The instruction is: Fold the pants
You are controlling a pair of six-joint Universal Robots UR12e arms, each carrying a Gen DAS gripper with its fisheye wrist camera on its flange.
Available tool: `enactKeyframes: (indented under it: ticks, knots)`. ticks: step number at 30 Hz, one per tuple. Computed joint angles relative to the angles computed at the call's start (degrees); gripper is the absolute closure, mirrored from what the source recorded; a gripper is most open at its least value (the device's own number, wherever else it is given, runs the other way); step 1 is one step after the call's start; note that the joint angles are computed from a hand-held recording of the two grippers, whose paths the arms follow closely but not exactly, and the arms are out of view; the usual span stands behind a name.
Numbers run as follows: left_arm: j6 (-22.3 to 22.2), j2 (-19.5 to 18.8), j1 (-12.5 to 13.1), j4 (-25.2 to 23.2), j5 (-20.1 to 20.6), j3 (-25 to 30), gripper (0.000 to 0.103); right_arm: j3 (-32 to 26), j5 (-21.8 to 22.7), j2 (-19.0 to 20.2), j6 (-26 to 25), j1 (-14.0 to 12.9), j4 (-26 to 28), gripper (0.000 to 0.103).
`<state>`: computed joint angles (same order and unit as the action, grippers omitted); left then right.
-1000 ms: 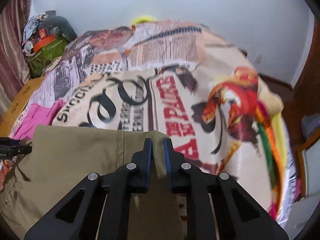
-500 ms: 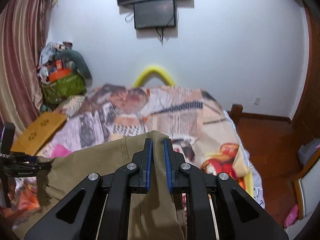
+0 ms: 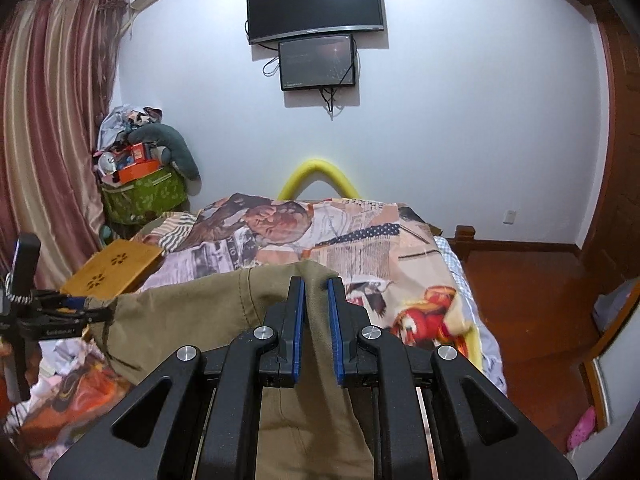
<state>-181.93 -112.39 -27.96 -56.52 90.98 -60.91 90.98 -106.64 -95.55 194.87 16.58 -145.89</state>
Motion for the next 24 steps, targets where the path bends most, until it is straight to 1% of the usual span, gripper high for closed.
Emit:
enactKeyframes:
  ticks: [3, 8, 13, 15, 18, 20, 24]
  knots:
    - [0.9, 2.0, -0.5, 1.3, 0.5, -2.7, 0.056, 1.5, -1.1, -1.7, 0.9, 1.3, 1.3, 0.093]
    - [2.8, 4.8, -1.2, 1.9, 0.8, -6.7, 0.056, 3.4, -2.4, -3.9, 3.4, 3.2, 4.9, 0.093]
    - [4.4, 7.8, -1.6, 2.2, 0.6, -11.2, 0.056, 5.8, -4.0, -6.1, 7.1, 5.7, 7.8, 0.093]
    - [4.6, 8.8, -1.7, 1.5, 0.2, -12.6, 0.056, 6.9, -4.3, -6.9, 8.9, 6.6, 8.4, 0.093]
    - [6.1, 10.2, -2.3, 1.7, 2.1, -15.1, 0.056, 8.8, -4.3, -8.2, 12.3, 8.0, 9.8, 0.093]
    - [6.5, 11.0, -2.6, 1.4, 2.8, -16.4, 0.056, 9.6, -5.6, -8.6, 13.4, 9.6, 11.6, 0.093]
    - [7.4, 12.7, -2.8, 1.1, 3.7, -19.2, 0.056, 11.5, -5.4, -9.8, 16.5, 11.2, 13.7, 0.092]
